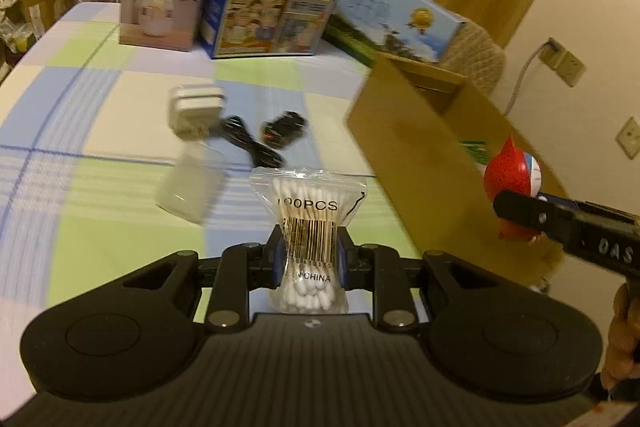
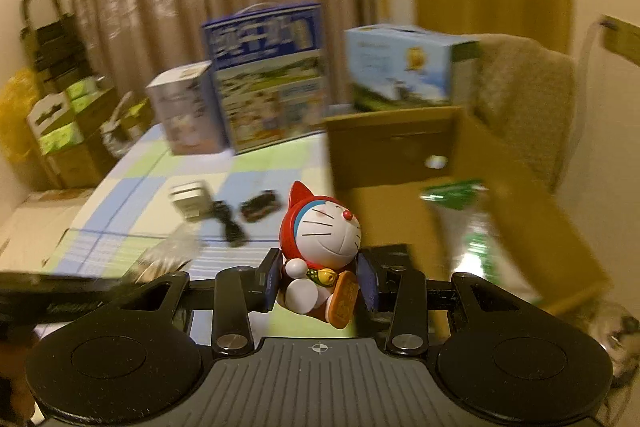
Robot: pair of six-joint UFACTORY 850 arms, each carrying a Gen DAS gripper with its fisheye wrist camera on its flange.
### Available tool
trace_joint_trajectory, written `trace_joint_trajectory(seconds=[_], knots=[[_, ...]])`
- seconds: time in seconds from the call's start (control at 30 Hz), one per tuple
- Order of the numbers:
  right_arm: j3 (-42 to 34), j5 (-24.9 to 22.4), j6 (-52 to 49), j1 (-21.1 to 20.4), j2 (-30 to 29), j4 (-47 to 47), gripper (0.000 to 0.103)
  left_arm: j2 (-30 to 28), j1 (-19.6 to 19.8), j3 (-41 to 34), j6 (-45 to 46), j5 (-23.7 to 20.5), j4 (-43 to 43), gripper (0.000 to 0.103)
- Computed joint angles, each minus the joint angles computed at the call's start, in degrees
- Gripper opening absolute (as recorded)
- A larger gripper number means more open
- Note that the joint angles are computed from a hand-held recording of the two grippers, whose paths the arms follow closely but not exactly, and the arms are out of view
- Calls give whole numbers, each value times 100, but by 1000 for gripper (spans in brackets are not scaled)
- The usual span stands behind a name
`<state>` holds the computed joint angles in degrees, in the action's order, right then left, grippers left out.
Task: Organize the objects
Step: 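Carry the swab bag with the left gripper while the right carries the figure to the cardboard box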
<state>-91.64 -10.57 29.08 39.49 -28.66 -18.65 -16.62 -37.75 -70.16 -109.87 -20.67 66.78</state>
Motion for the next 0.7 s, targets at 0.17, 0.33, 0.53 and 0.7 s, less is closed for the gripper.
trace_joint_trajectory(seconds=[0.17, 0.33, 0.53, 0.7], knots=[[556, 30, 1549, -251, 527, -1421, 37, -282, -389, -573, 664, -47, -562, 20], [909, 116, 2453, -522, 882, -2182, 37, -781, -665, -1556, 1654, -220, -1134, 20], [1049, 258, 2775, -832, 1037, -2374, 37, -1618, -784, -3011, 3080, -522, -2015, 20], [1056, 435, 2745, -1001, 1029, -2253, 37, -2265, -755, -4032, 3824, -734, -2555, 21]])
